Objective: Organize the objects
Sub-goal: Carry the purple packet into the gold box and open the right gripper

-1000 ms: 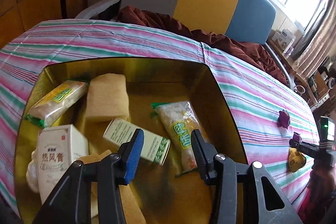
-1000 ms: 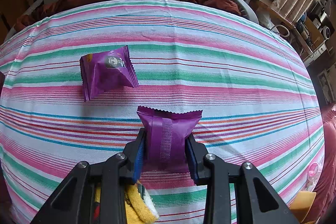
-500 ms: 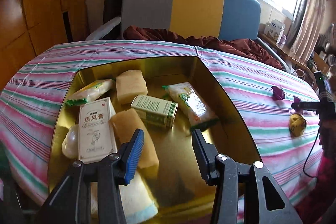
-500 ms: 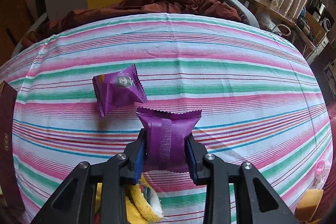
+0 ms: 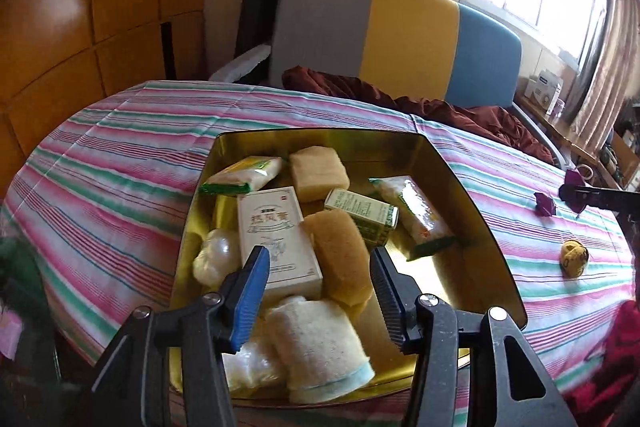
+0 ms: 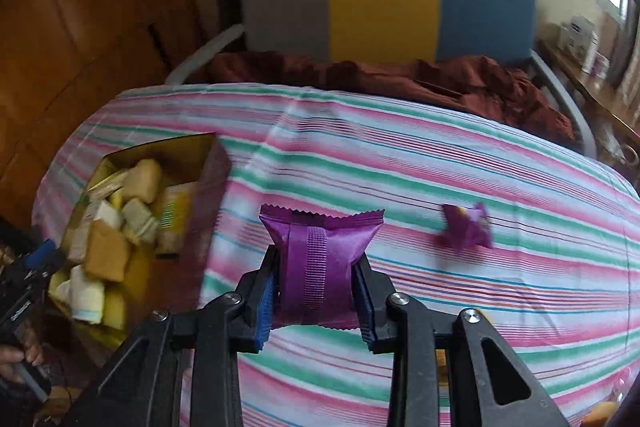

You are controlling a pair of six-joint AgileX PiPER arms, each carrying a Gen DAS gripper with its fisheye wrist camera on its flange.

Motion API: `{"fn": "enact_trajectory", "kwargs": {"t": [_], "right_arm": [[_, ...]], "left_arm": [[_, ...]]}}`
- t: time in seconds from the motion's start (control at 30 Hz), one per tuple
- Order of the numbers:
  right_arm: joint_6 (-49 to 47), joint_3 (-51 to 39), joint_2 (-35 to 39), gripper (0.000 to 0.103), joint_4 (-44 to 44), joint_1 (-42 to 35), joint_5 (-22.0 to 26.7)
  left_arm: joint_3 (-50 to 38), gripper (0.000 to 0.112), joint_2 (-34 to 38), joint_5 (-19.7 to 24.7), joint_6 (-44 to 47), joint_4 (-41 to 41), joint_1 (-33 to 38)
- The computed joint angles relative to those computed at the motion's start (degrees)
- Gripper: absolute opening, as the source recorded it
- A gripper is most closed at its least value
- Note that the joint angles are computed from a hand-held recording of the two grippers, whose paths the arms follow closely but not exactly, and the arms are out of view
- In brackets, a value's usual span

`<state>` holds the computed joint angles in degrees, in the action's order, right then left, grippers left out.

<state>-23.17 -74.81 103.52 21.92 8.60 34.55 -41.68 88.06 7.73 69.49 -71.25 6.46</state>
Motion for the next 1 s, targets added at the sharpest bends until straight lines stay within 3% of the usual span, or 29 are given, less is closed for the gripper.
{"fn": "enact_trajectory", "kwargs": {"t": [0.17, 0.37, 0.43, 0.67, 0.83, 1.0], "right_arm": [[1.46, -2.24, 4.01, 0.033, 0.04, 12.29, 1.27], [7.38, -8.42, 12.23, 0.036, -3.59, 19.91, 3.69], [9.75, -10.09, 14.49, 0.041, -4.84, 21.16, 3.84], [4.34, -5.61, 12.04, 0.044, 1.85, 19.55, 1.19], [-0.36, 0.42, 6.47, 0.044, 5.91, 14.78, -1.75], [0.51, 4.29, 2.14, 0.044, 3.71, 8.14, -2.96]], "left_arm": [[1.41, 0.056, -0.77, 1.62, 7.07, -6.39, 2.97], [2.43, 0.062, -1.00, 3.66, 11.03, -10.01, 6.02], [2.45, 0.064, -1.13, 3.73, 10.31, -9.42, 6.20], [3.34, 0.067, -2.59, 1.81, 17.21, -15.89, 5.20], [3.63, 0.067, -2.82, 0.54, 16.95, -15.14, 3.44], [3.63, 0.069, -3.53, -1.03, 13.47, -11.68, 0.40]]}}
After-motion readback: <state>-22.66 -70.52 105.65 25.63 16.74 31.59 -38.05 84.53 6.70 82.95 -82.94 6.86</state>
